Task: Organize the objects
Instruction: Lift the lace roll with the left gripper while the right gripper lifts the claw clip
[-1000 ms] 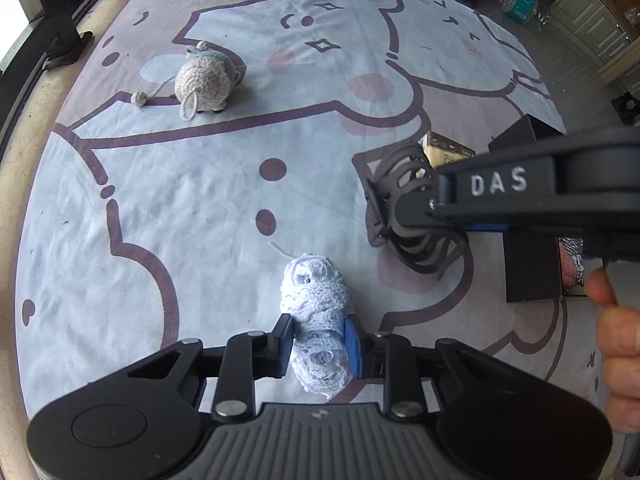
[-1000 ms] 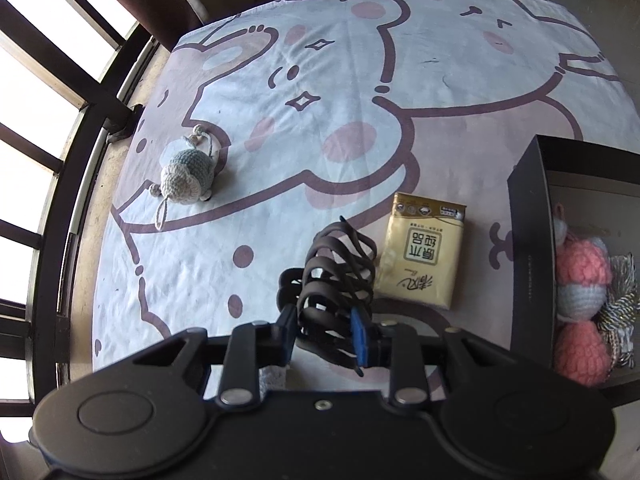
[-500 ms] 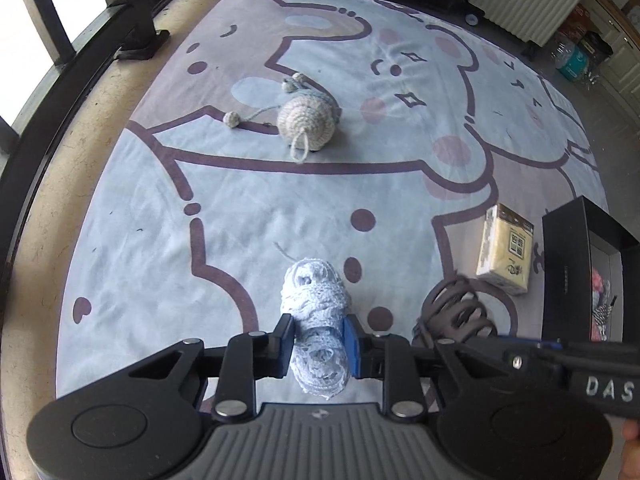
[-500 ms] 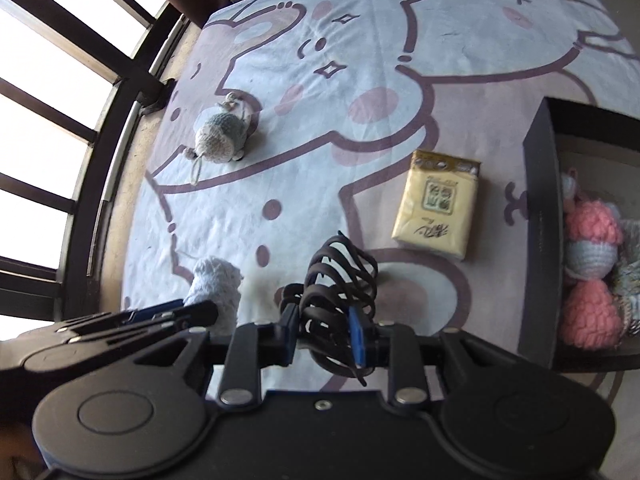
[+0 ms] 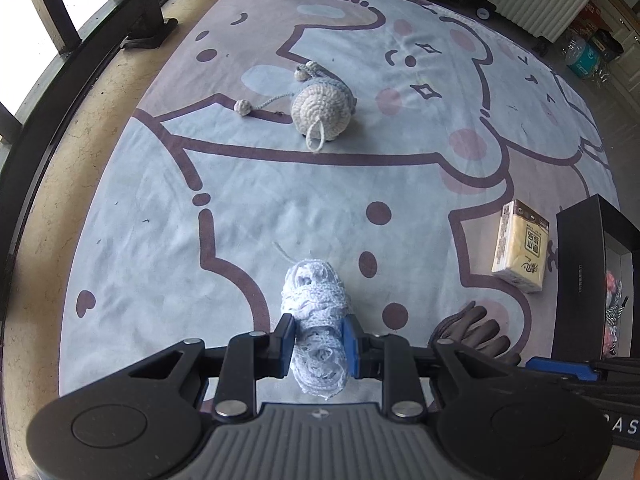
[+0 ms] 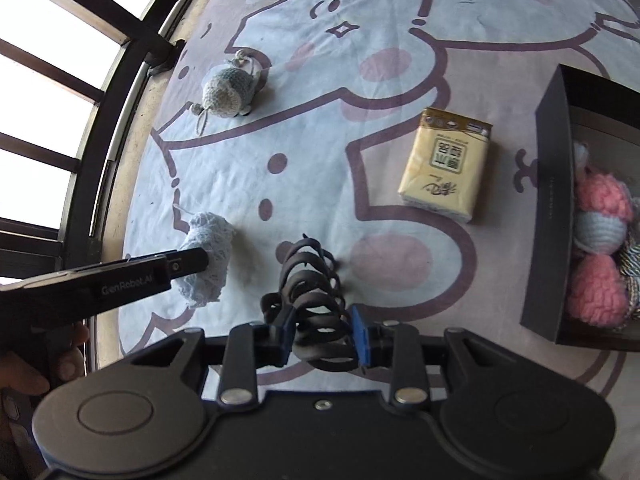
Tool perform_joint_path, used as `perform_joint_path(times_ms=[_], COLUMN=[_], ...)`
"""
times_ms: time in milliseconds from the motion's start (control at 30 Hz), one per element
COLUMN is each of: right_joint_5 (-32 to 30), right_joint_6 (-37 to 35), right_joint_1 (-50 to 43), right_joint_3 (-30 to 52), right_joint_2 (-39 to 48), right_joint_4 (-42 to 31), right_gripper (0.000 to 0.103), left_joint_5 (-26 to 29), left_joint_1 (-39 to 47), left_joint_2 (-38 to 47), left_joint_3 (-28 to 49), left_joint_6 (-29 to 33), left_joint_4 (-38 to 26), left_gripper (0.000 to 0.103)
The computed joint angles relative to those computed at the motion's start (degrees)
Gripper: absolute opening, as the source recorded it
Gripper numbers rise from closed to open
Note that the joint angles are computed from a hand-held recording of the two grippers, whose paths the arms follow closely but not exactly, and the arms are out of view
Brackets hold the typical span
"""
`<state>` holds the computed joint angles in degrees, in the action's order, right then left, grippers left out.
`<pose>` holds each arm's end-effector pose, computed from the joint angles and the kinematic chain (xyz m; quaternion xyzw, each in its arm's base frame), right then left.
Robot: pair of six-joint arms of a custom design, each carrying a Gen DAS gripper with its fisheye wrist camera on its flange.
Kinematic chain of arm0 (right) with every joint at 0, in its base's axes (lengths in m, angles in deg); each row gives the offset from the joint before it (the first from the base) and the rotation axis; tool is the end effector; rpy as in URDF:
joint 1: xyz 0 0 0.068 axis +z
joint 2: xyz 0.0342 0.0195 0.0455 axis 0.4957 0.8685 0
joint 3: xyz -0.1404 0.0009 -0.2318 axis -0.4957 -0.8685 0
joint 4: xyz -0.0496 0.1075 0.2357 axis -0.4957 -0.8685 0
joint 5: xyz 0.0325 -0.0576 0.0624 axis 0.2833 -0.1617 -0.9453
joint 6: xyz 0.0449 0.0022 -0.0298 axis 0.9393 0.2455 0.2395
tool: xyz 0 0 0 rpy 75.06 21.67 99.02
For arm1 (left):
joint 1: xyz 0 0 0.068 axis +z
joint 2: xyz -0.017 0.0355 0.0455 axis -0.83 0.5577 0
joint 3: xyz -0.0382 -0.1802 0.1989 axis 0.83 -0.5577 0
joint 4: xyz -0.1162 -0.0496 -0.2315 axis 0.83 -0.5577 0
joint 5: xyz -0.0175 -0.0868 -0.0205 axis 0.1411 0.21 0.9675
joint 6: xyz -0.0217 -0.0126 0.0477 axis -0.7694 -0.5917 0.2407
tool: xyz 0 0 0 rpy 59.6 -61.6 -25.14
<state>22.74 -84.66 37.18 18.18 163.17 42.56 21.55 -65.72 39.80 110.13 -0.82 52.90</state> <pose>0.2924 0.0505 0.1263 -0.1067 0.9774 0.1752 0.0512 0.2297 -0.0412 0.0942 -0.1733 0.9711 -0.0842 0.1410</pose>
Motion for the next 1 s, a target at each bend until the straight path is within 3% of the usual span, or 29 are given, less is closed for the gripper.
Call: perform_joint_path(times_ms=[100,333,500,567,667,767,833,1000], right_joint_5=[6.8,8.1,6.7,7.6,8.3,11.3,13.3,15.1], right_joint_6=[-0.7,-4.3,-8.8,-9.9,-12.6,-16.0,-18.0,-20.7], right_joint_1=[-0.9,-4.8,-2.9,-1.3,0.8,3.9,5.7,7.8], right_joint_3=[-0.7,-3.4,-5.4,-6.0,-6.6,-7.3,-7.6,-7.6], right_joint_2=[-0.4,-4.1,-7.4,-7.7,-7.3,-6.0,-5.0,-2.8], right_joint_4=[0.7,3.0,4.6,5.8,7.2,9.3,10.1,11.0], right_gripper=[0.029,0.032,0.045,0.056,0.063,0.066,0.066,0.064], left_joint_5=[-0.5,-0.8,-2.0,-2.0,-1.5,-1.3,-1.3,-1.0], left_joint_1=[-0.9,-2.9,-4.4,-4.2,-3.5,-2.9,-2.7,-2.5], left_joint_2=[0.8,2.7,3.7,3.6,3.6,3.8,4.0,5.8], left_joint_3=[0.5,1.6,2.3,2.2,2.0,2.0,2.0,2.5], left_joint_6=[-0.1,-1.0,-1.7,-2.3,-2.9,-3.4,-3.6,-3.2], left_joint_4=[-0.4,-0.6,-1.2,-1.1,-1.2,-1.5,-1.6,-1.6], left_gripper=[0.027,0.025,0.026,0.026,0.031,0.043,0.057,0.061])
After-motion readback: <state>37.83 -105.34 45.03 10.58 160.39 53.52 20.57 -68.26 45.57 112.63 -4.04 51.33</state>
